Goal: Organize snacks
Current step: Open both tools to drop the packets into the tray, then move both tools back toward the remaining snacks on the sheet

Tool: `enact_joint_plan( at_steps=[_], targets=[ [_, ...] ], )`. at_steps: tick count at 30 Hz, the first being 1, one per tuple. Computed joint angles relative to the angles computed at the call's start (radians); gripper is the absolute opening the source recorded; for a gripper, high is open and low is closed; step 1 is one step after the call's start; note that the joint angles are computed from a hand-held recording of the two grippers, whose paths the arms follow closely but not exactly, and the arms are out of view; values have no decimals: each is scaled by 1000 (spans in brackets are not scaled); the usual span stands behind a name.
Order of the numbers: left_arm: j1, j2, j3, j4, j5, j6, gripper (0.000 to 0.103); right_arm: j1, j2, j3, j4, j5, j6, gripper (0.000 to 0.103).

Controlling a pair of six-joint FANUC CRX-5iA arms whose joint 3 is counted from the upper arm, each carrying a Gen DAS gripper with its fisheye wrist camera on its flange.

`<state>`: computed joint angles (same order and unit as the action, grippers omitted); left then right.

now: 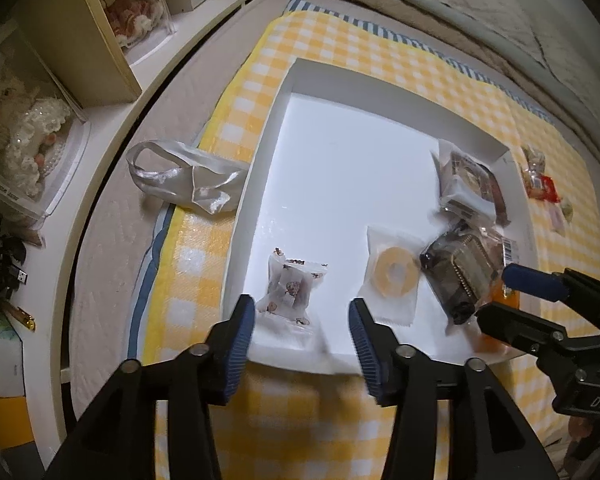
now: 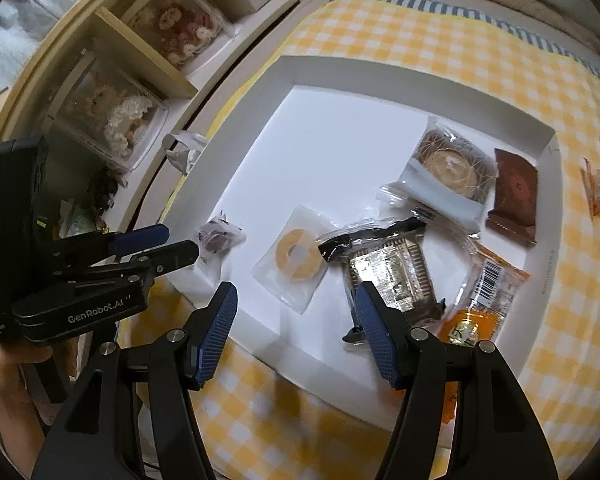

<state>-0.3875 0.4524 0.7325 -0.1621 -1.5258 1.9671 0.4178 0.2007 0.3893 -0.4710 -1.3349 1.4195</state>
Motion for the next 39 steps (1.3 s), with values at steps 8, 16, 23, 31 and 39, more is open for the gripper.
enact_joint_plan(
  at_steps=[8,16,23,31,39],
  targets=[
    [-13,-28,-3,-30,-10,15,75,6,-45,-45,47,41,-2,87],
    [-44,-46,24,-88,-33,22,102,23,-94,-90,133,85,-26,101],
    [-47,-83,10,-84,-21,20,103,48,-131,-130,229,116,-65,103],
    [-74,-104,23,-95,-17,17,103,56,-178,-165,291,143,-95,103],
    [-104,-66,88,-88,-9,1,103,24,-233,-210,354,174,-133,103]
  ],
)
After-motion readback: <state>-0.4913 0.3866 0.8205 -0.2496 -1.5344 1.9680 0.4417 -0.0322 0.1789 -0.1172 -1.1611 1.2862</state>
